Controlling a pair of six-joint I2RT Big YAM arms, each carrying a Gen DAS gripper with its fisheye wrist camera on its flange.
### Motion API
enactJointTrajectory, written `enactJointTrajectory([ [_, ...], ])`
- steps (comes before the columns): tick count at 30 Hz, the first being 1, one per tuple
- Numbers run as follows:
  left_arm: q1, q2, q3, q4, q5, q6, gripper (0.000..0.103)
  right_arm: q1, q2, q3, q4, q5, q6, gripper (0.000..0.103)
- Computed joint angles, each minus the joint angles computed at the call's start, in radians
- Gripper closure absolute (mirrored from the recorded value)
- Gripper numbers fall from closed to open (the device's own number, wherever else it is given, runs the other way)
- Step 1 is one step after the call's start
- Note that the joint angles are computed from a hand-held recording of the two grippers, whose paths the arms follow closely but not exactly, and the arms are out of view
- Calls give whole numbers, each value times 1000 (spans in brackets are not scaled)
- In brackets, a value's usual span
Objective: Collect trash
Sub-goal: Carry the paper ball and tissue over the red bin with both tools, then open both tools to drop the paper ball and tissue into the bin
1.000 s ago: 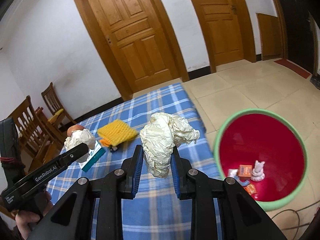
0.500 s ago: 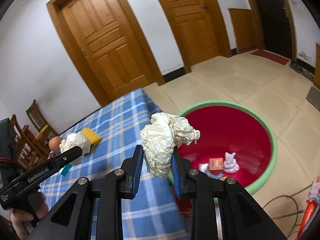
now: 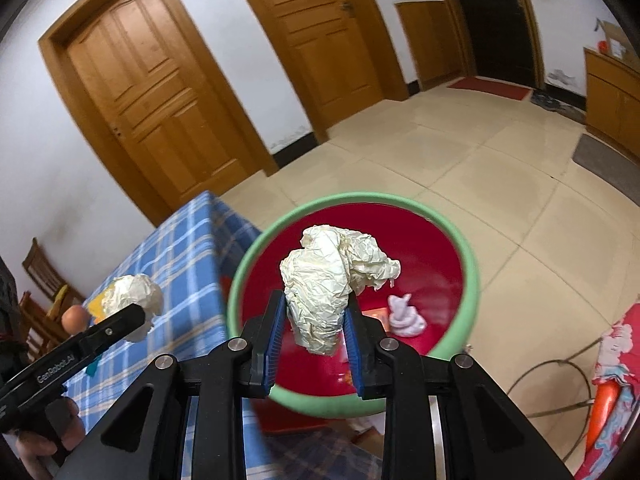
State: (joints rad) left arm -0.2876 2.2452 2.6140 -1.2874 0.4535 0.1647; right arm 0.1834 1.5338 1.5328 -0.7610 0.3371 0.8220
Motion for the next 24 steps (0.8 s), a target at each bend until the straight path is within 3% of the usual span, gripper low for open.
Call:
enactJointTrajectory([
  [18, -56, 97, 161, -122, 1, 69, 48, -29, -37, -61, 44, -6, 19, 60],
  [24, -71, 162, 284, -189, 5, 82, 38, -35, -54, -81, 49, 3, 38, 59],
])
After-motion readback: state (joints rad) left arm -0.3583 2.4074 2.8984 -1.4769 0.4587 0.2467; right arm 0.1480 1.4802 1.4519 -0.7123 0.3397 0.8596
